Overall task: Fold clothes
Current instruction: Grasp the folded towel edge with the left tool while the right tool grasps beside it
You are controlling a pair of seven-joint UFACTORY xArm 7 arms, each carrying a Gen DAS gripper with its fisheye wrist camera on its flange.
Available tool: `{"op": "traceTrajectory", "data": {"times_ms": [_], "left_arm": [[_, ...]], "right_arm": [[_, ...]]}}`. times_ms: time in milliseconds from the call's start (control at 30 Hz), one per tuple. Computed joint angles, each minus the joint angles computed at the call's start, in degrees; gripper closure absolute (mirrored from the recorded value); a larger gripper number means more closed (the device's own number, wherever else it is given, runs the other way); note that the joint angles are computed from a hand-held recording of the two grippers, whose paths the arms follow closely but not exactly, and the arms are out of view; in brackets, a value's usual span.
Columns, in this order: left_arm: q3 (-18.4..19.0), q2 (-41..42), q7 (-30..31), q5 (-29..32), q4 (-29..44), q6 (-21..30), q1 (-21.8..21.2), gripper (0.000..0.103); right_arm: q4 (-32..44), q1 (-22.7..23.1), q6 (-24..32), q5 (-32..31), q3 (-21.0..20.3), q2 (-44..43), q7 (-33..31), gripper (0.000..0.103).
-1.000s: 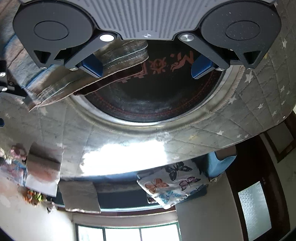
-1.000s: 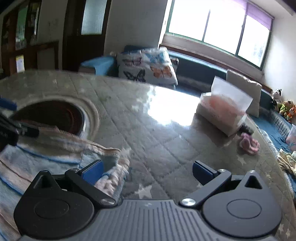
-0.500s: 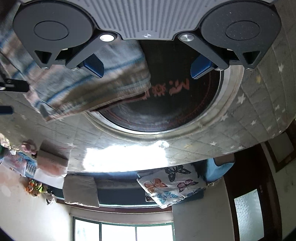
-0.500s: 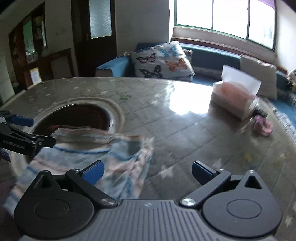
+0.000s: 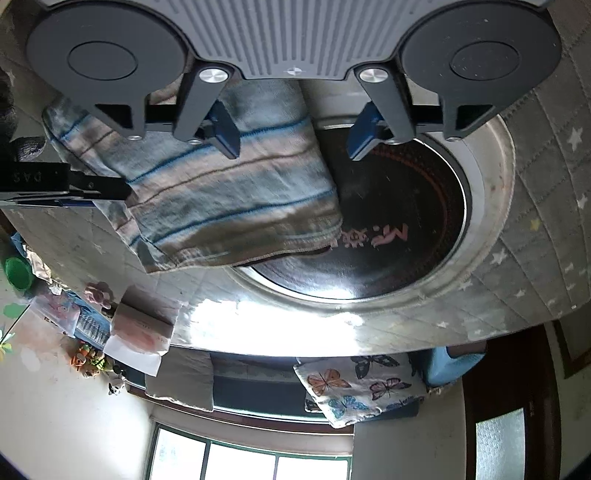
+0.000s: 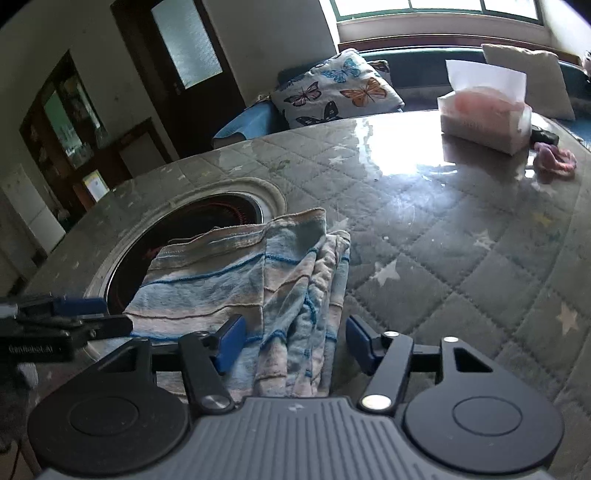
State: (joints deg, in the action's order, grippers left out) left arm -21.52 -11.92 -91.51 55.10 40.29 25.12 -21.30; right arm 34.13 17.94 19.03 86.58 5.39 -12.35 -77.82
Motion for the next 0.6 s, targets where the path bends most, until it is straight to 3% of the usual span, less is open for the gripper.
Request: {"op": "traceTrajectory", "data": {"times_ms": [300,600], "left_arm": [[0.09,0.28,-0.44,-0.93,-1.06,-4.03,0.53,0.06],[-0.55,-0.28,-3.0,2.17,-1.5,-5.18,1.25,0.094]], "right_arm": [[-1.45,-1.02,4.53,1.45,-1.16,-1.45,1.07,0.074],[-4.1,-2.0,6.27,4.48,-1.09,-4.5,0.89,0.086]]}}
